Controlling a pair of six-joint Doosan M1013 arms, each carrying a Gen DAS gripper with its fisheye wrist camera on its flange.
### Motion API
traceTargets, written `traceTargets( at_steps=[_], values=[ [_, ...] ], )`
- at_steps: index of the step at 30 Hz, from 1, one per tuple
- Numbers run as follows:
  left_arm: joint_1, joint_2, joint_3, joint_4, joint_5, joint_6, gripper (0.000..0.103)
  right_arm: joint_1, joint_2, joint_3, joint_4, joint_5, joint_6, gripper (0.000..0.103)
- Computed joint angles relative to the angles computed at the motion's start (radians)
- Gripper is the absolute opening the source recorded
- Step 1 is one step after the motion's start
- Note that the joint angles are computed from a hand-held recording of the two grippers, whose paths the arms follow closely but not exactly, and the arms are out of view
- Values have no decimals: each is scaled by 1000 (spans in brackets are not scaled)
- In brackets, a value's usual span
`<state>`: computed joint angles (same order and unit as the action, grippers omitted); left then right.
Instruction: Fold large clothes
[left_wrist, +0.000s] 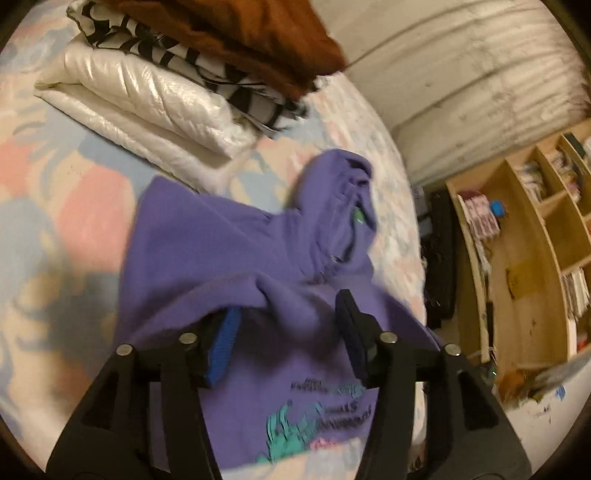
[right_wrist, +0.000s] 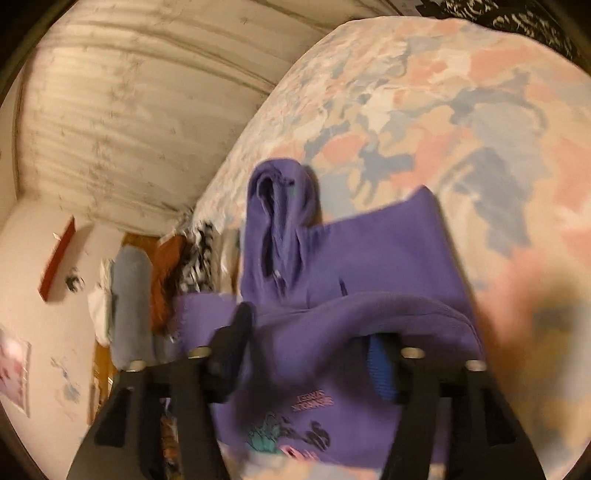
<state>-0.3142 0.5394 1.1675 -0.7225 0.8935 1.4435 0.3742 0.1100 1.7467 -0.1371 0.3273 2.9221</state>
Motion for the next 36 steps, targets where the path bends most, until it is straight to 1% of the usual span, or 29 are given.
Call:
traceTargets(
  at_steps=[1,2,4,5,6,8,10,13,16,17,18,19,20,21,22,23,24,26,28,29,30,32,36],
  values=[
    [-1,12,-14,23,-8,-17,53,-5,10,-10,-86,-9,67,86],
    [-3,21,-24,54,-17,-31,53,-9,19,-21,-125,-4,82,87],
    [-9,42,-52,139,-25,-59,54,-14,31,-30,-145,29,52,87],
    [-10,48,-59,175,-21,-60,54,-17,49,-56,-161,82,23,87],
    [-13,58,-73,207,-14,-64,54,-17,58,-65,-169,113,4,87],
    [-24,80,-105,300,1,-59,54,-23,93,-102,-169,200,-74,87],
    [-35,97,-130,368,13,-47,54,-29,123,-124,-159,248,-143,87],
    [-56,128,-172,490,25,-24,54,-35,155,-138,-144,271,-227,84],
    [-76,150,-199,578,22,0,54,-34,199,-171,-169,309,-282,80],
    [-82,158,-211,598,28,9,54,-32,221,-195,-179,338,-306,78],
    [-85,162,-216,610,29,19,53,-32,233,-197,-188,342,-315,75],
    [-94,169,-225,634,26,31,41,-31,253,-217,-192,363,-339,71],
    [-101,171,-226,655,24,41,26,-28,269,-228,-202,385,-351,62],
    [-109,176,-231,685,32,43,21,-28,283,-238,-207,401,-359,46],
    [-121,177,-230,739,29,23,10,-25,299,-256,-210,427,-374,38],
    [-131,171,-218,792,10,-2,9,-16,304,-262,-257,452,-346,24],
    [-135,162,-202,812,-11,-15,8,-12,303,-262,-288,462,-325,9],
    [-134,136,-160,834,-79,-61,8,-9,271,-227,-361,392,-234,9],
    [-129,127,-141,836,-99,-99,8,-7,253,-206,-432,362,-153,8],
    [-127,131,-142,839,-89,-116,8,-10,255,-206,-427,359,-156,8],
    [-125,136,-143,831,-77,-114,8,-15,268,-219,-392,379,-192,8],
    [-125,138,-131,838,-80,-120,8,-18,299,-244,-347,425,-253,8],
    [-132,134,-118,877,-94,-133,10,-19,314,-257,-337,447,-268,10]
  ],
)
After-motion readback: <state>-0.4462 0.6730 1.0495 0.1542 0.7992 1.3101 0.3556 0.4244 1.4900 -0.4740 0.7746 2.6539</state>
